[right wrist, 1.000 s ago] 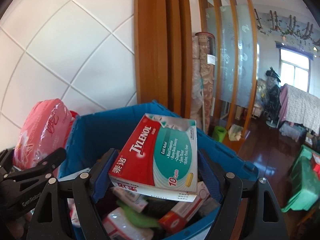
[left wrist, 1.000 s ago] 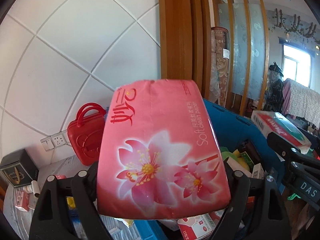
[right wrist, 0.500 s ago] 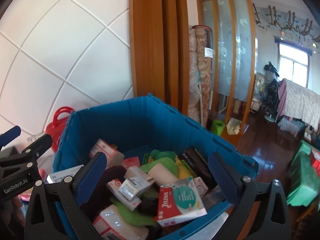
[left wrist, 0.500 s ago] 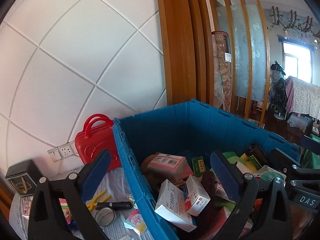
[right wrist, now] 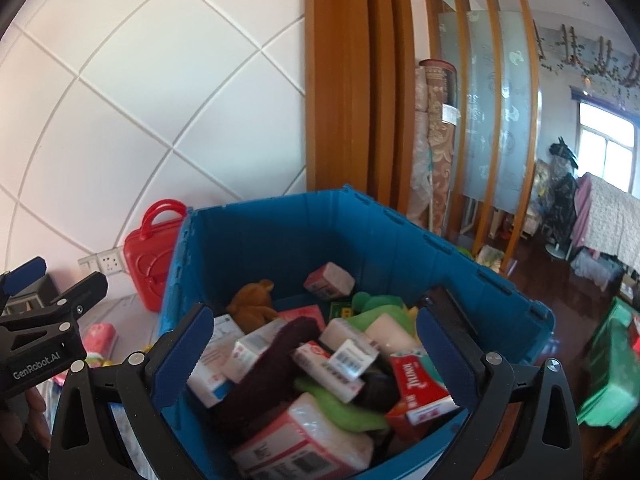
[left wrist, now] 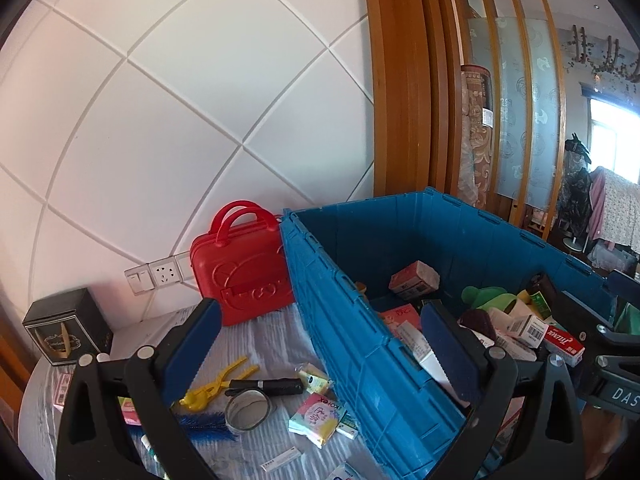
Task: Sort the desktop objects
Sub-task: 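Withdraw both tools from the crate back over the table, then lower the right tool onto the white alcohol-wipes pack while left grasps the green ball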
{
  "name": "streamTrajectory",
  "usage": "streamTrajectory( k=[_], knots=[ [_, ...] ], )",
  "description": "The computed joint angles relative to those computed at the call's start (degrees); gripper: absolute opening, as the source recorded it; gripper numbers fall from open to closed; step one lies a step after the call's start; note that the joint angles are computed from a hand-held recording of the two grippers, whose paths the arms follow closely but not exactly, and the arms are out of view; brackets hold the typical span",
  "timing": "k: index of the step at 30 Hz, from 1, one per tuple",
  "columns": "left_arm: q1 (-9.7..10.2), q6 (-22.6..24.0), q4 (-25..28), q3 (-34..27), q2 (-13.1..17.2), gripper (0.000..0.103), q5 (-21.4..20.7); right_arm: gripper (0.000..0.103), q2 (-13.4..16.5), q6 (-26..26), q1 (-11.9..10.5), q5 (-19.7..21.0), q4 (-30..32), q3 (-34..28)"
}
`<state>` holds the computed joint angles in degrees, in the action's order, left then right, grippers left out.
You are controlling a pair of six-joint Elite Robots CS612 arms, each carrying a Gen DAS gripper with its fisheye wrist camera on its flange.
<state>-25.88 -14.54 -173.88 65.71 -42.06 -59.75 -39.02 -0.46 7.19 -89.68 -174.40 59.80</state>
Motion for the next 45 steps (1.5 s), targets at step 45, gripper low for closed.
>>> streamTrajectory(
  k=[45],
  knots=[
    [5.92,-20.7,-11.7,36.4,-3.6,0.101,3.1,0.103,7.2,-11.0,6.8,2.1,-0.3,12.4]
  ],
)
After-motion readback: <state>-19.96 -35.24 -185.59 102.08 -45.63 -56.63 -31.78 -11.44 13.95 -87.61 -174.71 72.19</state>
